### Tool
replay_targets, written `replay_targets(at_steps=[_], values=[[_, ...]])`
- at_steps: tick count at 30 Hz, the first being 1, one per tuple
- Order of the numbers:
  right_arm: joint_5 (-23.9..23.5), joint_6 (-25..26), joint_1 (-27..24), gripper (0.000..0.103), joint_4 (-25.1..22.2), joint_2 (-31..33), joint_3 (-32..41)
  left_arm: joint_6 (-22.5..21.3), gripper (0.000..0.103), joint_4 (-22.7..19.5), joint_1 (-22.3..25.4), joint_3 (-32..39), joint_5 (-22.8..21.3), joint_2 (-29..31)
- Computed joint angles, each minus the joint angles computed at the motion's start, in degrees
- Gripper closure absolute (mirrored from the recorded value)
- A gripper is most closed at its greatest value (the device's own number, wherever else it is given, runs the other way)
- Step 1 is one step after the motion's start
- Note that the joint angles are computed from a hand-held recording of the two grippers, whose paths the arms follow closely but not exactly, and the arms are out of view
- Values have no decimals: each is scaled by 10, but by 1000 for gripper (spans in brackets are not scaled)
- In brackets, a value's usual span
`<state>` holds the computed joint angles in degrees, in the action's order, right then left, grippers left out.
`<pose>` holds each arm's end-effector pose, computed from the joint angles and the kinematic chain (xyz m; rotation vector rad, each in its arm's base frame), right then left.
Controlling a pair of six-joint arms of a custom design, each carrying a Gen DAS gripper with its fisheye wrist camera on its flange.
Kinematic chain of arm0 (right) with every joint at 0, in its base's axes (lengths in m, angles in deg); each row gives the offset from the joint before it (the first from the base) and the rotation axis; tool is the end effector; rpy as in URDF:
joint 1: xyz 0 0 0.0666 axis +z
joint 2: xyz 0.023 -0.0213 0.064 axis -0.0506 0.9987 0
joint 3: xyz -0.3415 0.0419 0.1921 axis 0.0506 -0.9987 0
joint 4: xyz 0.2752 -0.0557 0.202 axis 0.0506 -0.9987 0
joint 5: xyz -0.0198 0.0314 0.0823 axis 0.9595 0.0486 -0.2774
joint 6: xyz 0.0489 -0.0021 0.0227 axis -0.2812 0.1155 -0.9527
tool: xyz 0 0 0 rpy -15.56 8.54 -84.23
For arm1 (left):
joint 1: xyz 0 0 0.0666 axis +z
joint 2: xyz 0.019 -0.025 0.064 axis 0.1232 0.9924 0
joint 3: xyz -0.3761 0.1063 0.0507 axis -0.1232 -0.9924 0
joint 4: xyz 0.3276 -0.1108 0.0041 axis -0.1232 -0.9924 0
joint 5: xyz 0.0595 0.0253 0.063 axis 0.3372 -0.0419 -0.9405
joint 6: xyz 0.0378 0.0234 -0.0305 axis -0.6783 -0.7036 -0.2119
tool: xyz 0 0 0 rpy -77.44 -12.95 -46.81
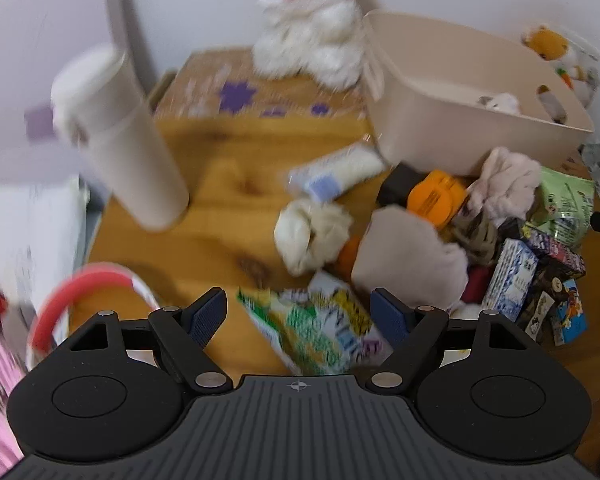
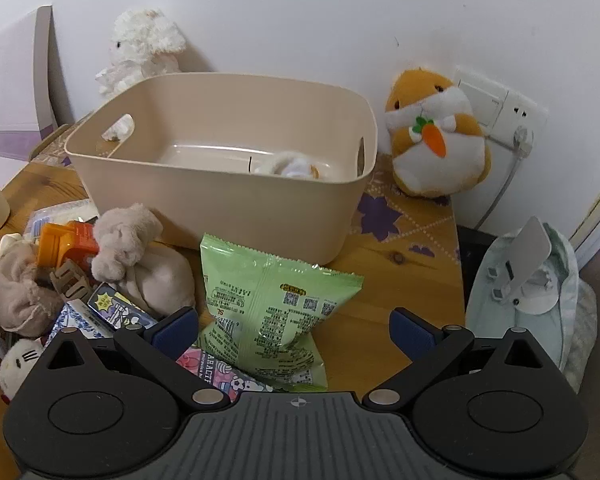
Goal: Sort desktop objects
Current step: 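Grasp the printed snack bag with the left gripper while the right grasps the green snack bag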
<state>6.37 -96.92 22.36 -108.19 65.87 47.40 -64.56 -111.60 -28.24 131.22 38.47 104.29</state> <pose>0.4074 0.1823 0.5373 -0.1835 2.4476 -0.0174 0.4227 -0.2902 0.5511 0.2192 2.6417 -0.0254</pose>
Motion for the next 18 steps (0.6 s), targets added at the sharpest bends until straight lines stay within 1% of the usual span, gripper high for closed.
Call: replay_targets(at_steps=[2,7,9,10,12,18], values=[[-1,-4,0,0,0,4,-2,16,22,-4,3,-7,9,1],[0,-16,0,0,2,17,-4,22,22,0,10,-32,10,4],[0,-20,0,0,1,24,-3,32,22,25,16,-55,30,-6],[-2,-21,0,0,-1,29,-1,37,22,31,19,-62,41,-7],[-3,-27,0,0,-3,37,1,41,20,26,21,-60,52,-2],[6,-29,3,0,5,59,1,68,19,38,25,-71,88,4]])
